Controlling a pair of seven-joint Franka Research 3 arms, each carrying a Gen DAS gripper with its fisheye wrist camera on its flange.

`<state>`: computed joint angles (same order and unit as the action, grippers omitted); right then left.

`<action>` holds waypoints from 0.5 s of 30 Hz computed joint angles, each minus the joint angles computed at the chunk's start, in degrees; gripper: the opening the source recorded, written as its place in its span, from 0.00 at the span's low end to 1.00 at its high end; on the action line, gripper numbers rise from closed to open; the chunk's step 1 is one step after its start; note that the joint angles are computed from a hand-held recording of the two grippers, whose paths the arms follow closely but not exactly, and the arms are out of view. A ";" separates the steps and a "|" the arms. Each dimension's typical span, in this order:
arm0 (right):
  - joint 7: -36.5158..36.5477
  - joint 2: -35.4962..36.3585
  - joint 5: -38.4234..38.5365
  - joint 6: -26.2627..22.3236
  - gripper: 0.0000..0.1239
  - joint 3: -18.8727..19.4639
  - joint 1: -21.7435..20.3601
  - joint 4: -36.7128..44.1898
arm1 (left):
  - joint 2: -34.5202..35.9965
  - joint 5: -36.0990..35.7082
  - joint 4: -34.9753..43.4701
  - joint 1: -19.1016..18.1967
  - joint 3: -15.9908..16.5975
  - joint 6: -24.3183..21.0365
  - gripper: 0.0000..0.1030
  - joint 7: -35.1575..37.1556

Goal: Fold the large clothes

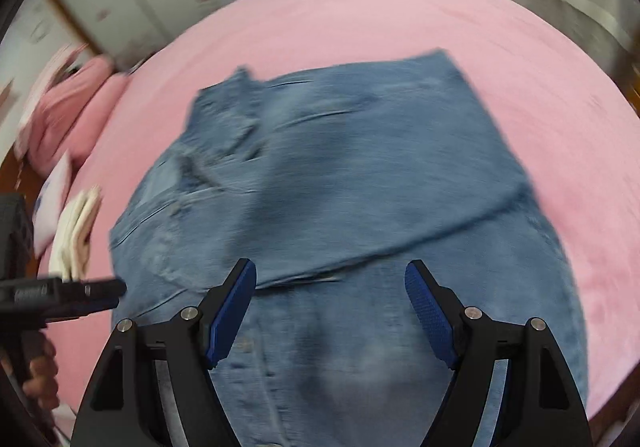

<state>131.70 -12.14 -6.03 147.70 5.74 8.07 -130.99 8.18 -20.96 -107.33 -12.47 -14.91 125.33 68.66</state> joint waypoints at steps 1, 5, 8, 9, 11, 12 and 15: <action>0.68 -1.32 -0.49 -0.62 0.63 -0.28 -0.61 -1.13 | 2.11 0.35 1.39 -0.18 0.19 -0.35 0.65 -2.39; 2.84 -3.90 -2.51 -1.16 0.63 -0.93 -3.76 -3.89 | 4.08 -4.95 -1.63 0.45 -0.09 5.45 0.65 -11.32; 3.85 -4.68 -4.31 -1.24 0.63 -1.28 -6.31 -4.94 | 3.37 -5.50 -4.26 0.26 -0.56 12.09 0.63 -14.87; 4.21 -4.87 -4.41 -0.69 0.63 -1.56 -7.01 -5.36 | 3.30 -4.92 -4.59 -0.01 -0.72 14.43 0.59 -15.52; 3.37 -3.60 -4.41 0.07 0.63 -2.17 -7.92 -4.91 | 4.16 -1.38 -3.32 -0.90 -0.72 16.09 0.33 -17.83; 1.75 -2.67 -4.29 0.11 0.63 -2.70 -8.05 -4.30 | 5.11 1.62 -1.52 -1.43 -0.48 14.59 0.31 -19.55; -5.17 -0.98 -2.11 -0.36 0.63 -4.55 -7.48 -2.70 | 6.87 9.33 2.78 -2.85 -0.24 12.45 0.15 -22.66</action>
